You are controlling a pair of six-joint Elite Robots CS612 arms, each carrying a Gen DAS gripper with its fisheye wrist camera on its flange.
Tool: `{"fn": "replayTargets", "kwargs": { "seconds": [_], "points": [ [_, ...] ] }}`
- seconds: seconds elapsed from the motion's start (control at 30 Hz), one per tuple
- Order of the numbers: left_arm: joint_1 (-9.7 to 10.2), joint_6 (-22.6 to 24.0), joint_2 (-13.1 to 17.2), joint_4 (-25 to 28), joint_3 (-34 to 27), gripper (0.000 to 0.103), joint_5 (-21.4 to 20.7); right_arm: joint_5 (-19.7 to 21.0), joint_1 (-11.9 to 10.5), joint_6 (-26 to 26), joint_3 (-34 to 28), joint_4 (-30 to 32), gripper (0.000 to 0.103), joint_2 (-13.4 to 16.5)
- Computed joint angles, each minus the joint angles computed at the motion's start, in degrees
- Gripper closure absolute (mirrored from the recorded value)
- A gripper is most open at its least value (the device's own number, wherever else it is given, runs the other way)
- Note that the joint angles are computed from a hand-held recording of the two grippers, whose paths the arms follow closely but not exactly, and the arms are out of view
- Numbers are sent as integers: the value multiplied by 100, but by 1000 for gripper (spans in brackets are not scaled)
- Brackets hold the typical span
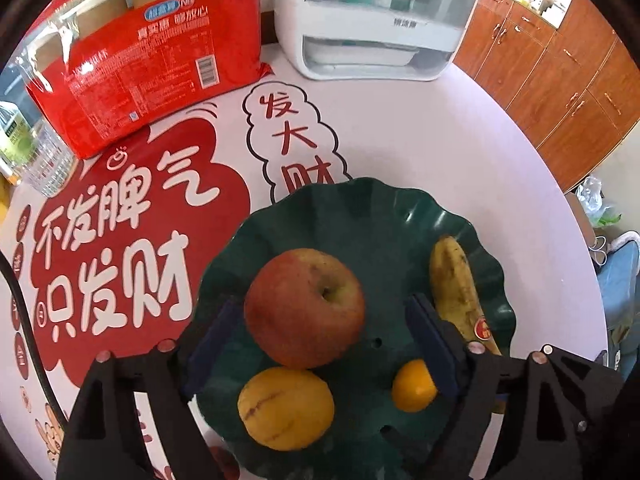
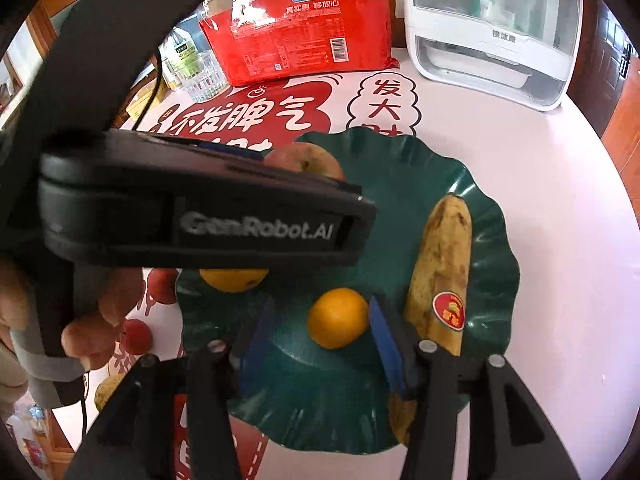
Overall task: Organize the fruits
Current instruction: 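Open and lift both tools away from the green plate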
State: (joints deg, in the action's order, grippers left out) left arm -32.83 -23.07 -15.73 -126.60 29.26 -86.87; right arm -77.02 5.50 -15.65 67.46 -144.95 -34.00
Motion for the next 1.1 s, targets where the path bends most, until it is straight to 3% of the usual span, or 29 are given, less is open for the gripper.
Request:
{"fn": "replayTargets", "kwargs": {
  "seconds": [0.2,0.63,0.77,1.03,1.1],
  "points": [
    [-51,93,-390,-394,621,17,182,-53,-6,139,112,-177,52,-90],
    [-123,255,-1583,-2251,2673,17,331,-119,44,522,695,-765,52,-553],
    [-158,357,-1899,-2711,3204,17,553,-202,110,582,869,-920,52,-684],
    [-66,325,-2573,-2840,4071,17,230,-243,264,771,1186,-1197,52,-975],
    [-68,325,-2733,-2949,4314,12,370,-265,308,828,1234,-1274,52,-1025]
  ]
}}
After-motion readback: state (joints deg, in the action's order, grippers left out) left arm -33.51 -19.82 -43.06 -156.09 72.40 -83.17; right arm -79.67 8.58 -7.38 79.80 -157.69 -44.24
